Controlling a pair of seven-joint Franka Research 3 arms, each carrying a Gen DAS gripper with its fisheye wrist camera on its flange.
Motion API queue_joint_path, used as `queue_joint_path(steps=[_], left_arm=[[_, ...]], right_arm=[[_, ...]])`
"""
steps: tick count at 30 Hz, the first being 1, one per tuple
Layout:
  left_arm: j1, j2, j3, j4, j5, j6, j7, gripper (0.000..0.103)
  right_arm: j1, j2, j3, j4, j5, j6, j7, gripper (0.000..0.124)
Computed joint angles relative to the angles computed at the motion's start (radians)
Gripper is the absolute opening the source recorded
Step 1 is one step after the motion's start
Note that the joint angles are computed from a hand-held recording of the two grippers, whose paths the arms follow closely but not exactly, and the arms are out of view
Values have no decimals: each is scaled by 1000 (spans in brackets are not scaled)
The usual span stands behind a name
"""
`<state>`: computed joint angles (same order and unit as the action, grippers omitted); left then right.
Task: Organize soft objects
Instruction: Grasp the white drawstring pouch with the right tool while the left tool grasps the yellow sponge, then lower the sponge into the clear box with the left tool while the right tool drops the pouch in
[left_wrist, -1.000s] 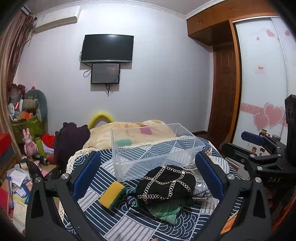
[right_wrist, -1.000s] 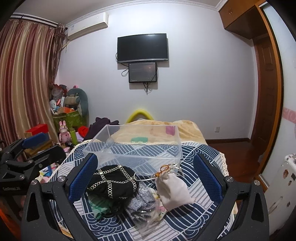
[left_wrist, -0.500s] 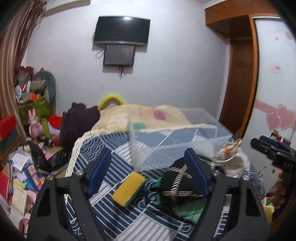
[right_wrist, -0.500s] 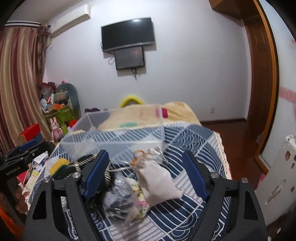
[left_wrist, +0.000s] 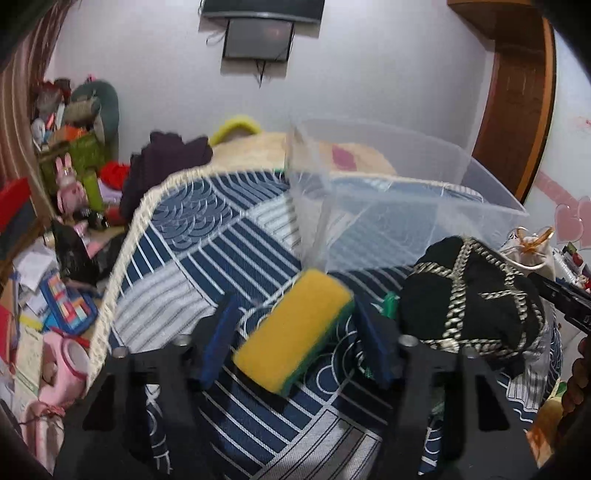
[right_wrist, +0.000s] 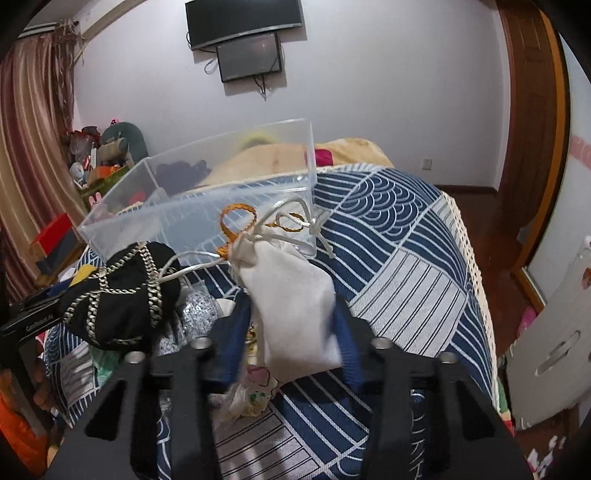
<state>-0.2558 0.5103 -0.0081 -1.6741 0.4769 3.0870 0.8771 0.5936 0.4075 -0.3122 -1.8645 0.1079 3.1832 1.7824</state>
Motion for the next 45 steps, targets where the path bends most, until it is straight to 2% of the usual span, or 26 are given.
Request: queue_joint_path(steps=[1,2,4,7,9,11,17,19,21,22,25,29,33,36,40,45], left_arm=[[38,4,-45,-2,-32,5,36,53],[48,2,-56,-7,-33,11,34,52],[41,-5,-46,-19,-36,29,39,48],[-9,-22,12,-36,-17,47,14,45],[-31,-40,39,-52,-5,63,0,45],[-61,-58,79,-67,12,88,-24,44],[-169,-96,213,-84,51,159,-70,44],[-239,-101,293,-78,57,175,-86,45],[-251,-97,308,-55,51,176,-77,45],[-237,-97,291,-47,46,177,-67,45],[-144,-85,178,3,25,158,-14,45],[-68,-46,78,91,5,123,45,45],[11,10,-37,191,-27,68,124,45],[61,71,-123,286,-70,2,200,45],[86,153,-187,408,-132,-89,297,45],[53,269,-192,596,-195,-233,391,45]], right_arm=[[-9,-5,9,-5,3,3,-4,25],[-14,-12,17,-14,6,14,-7,18],[25,-23,-24,-37,10,38,-2,13],[87,-31,-84,-61,38,88,-16,11],[105,-33,-100,-62,62,109,-38,11],[166,-43,-157,-78,94,135,-59,11],[213,-62,-187,-72,165,179,-151,11],[240,-51,-211,-49,189,181,-189,11],[254,-40,-225,-26,214,184,-220,11],[244,-36,-215,-11,220,186,-234,11],[199,-18,-170,41,237,175,-267,11],[163,19,-135,117,268,145,-316,11],[120,78,-105,221,270,79,-324,11],[50,129,-47,315,235,4,-293,11],[-16,187,6,418,197,-92,-251,11],[-52,254,22,521,129,-204,-190,11]])
